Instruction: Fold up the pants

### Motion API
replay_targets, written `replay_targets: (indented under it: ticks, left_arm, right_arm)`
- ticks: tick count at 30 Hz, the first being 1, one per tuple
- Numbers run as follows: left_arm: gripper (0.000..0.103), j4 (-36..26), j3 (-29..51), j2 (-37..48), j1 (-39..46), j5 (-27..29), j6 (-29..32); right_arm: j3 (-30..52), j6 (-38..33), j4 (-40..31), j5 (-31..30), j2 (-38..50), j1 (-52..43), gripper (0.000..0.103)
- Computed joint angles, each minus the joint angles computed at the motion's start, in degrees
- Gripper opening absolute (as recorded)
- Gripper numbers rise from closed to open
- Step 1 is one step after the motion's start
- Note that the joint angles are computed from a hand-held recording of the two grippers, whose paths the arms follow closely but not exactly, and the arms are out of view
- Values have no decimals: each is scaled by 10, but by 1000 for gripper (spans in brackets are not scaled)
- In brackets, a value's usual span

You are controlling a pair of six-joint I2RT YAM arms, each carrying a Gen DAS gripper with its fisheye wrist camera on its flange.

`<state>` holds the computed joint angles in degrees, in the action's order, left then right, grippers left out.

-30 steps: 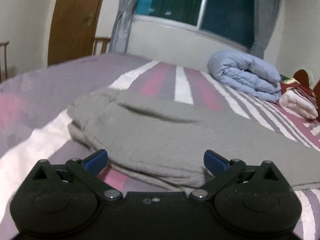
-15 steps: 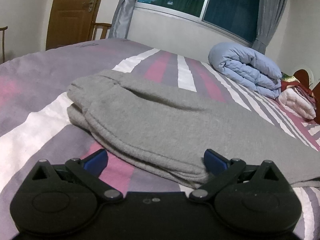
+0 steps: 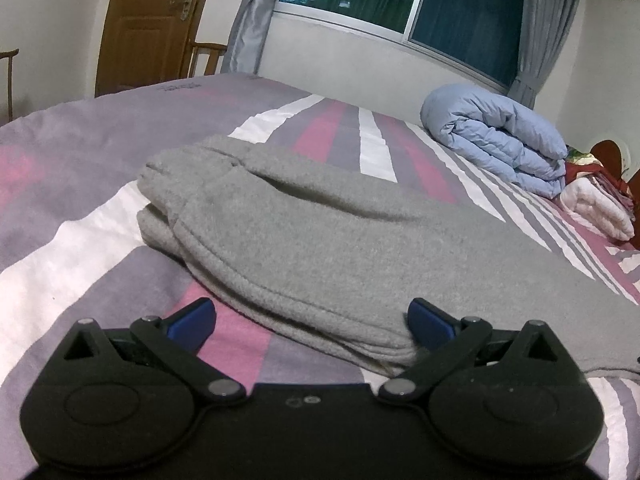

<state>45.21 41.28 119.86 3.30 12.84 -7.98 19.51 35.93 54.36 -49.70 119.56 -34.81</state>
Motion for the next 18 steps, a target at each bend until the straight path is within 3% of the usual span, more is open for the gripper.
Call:
replay_targets:
  ticks: [5, 9, 12, 14, 16, 17, 18]
  left_arm:
    - [97, -7, 2, -3, -2, -2, -2]
    - [97, -8, 3, -2, 0, 1, -4]
    - [97, -5, 1, -2, 1, 1, -5]
    - [97, -5, 1, -1, 2, 3, -5]
    - [97, -6, 3, 1, 3, 5, -4]
    - [97, -8, 4, 2, 4, 7, -4]
    - [97, -9, 6, 3, 5, 9, -6]
  right_arm:
    - [28, -26, -88, 50, -17, 31, 1]
    - [38, -46, -155, 4, -38, 0, 3]
    - [-2, -44, -122, -31, -79, -56, 14]
    - [-28, -37, -70, -46, -101, -107, 16]
    - [-19, -51, -61, -40, -104, -159, 20]
    - [-2, -53, -58, -33, -90, -184, 37]
    - [23, -59, -81, -23, -83, -212, 70]
